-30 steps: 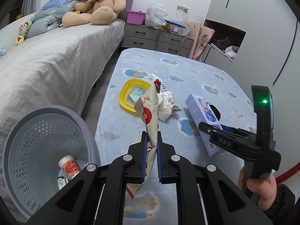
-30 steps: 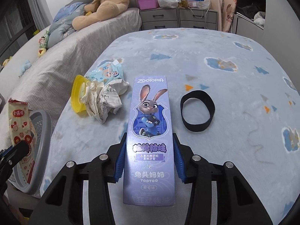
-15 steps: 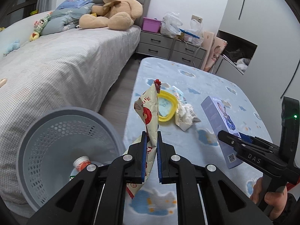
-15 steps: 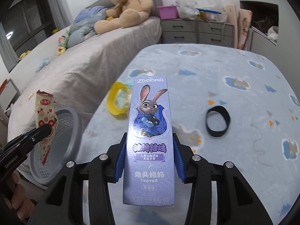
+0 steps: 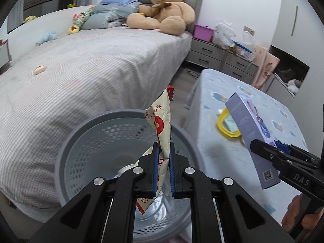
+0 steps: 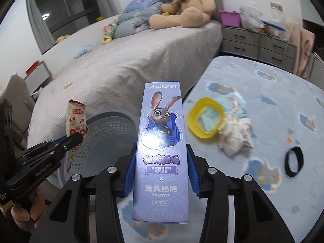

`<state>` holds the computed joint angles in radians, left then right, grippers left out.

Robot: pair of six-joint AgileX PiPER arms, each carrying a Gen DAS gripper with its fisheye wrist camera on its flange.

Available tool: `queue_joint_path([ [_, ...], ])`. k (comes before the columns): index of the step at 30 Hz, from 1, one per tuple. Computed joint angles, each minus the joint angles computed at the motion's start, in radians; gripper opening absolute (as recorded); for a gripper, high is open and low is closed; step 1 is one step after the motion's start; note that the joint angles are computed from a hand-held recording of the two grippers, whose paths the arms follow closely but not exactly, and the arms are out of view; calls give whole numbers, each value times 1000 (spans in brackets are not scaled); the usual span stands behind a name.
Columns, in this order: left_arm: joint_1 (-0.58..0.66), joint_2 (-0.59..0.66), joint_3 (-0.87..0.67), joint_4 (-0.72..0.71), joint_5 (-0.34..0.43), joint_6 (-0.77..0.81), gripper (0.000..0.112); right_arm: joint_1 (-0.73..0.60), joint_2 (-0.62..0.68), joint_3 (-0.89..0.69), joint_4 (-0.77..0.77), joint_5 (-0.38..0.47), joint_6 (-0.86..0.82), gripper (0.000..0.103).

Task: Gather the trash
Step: 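Carry the wrapper and toothpaste box over the grey basket with both grippers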

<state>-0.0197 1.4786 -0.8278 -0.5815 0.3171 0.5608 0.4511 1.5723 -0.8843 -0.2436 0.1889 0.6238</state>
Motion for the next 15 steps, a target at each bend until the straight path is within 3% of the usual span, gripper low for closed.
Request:
queue_joint_path([
  [15, 130, 76, 2, 211, -52, -179, 10, 77, 213, -230, 573, 55, -621, 44],
])
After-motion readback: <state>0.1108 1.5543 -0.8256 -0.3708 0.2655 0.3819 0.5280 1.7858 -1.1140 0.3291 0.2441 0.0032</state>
